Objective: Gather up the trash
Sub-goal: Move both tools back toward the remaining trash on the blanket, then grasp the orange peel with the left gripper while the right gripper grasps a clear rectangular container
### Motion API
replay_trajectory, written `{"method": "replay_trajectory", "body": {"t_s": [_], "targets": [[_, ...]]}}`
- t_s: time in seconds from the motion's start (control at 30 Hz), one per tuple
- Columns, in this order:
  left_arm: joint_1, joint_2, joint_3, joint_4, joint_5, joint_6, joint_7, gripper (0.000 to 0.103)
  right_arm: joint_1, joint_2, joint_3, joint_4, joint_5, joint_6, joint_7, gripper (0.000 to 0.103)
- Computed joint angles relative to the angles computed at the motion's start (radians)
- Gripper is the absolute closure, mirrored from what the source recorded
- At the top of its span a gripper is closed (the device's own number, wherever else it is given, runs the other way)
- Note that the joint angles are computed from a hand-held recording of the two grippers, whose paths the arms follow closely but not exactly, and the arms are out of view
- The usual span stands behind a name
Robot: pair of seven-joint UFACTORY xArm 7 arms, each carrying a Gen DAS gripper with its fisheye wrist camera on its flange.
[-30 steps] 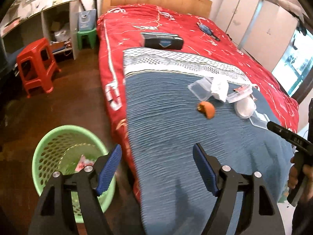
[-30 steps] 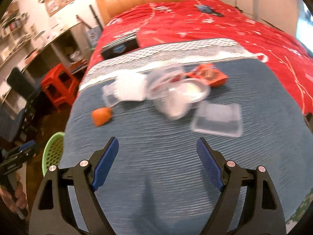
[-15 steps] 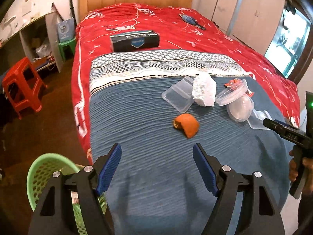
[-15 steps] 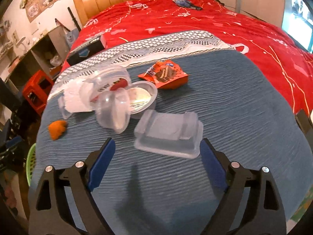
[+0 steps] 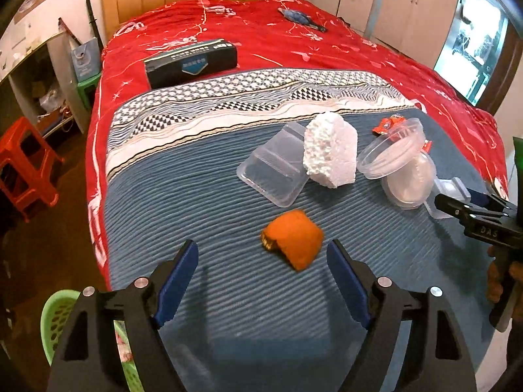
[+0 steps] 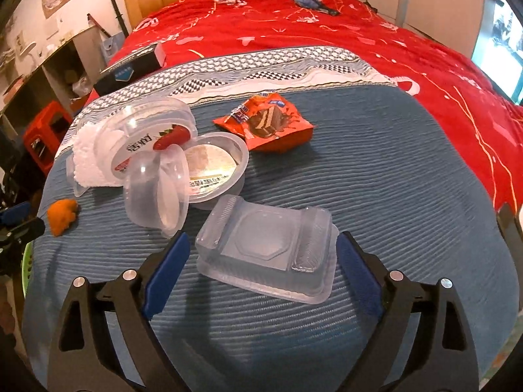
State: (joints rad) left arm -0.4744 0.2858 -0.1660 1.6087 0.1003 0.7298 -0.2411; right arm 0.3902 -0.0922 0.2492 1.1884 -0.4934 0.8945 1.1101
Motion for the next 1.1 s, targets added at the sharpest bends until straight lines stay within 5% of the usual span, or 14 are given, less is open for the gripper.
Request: {"method": "replay_trajectory", "body": {"t_s": [0.1,0.33,0.6,1.1], "targets": [[-0.003,0.025,0.001,0.02,0.005,0.0,0.009,0.025,0.002,0.006,0.0,0.0,-0.001,-0.002,0.001,0.022],[-0.018,0.074,0.003,0.065,0.014,0.0,0.044,0.031,0.009,-0.003,0.003,-0.002,-0.01,0.01,0.002,0.023],[-0.01,0.051,-0.009,0.021,-0.033,-0.036,0.08,0.065,0.008,-0.057,0.025,-0.023,-0.005,0.02,0.021,0.023],[0.054,-0.278,-0.034,-0.319,-0.187,-0.145,0.118,0.074,0.047,-0.108,0.122,0.0,0.001,0.001,0.111,0.023]]}}
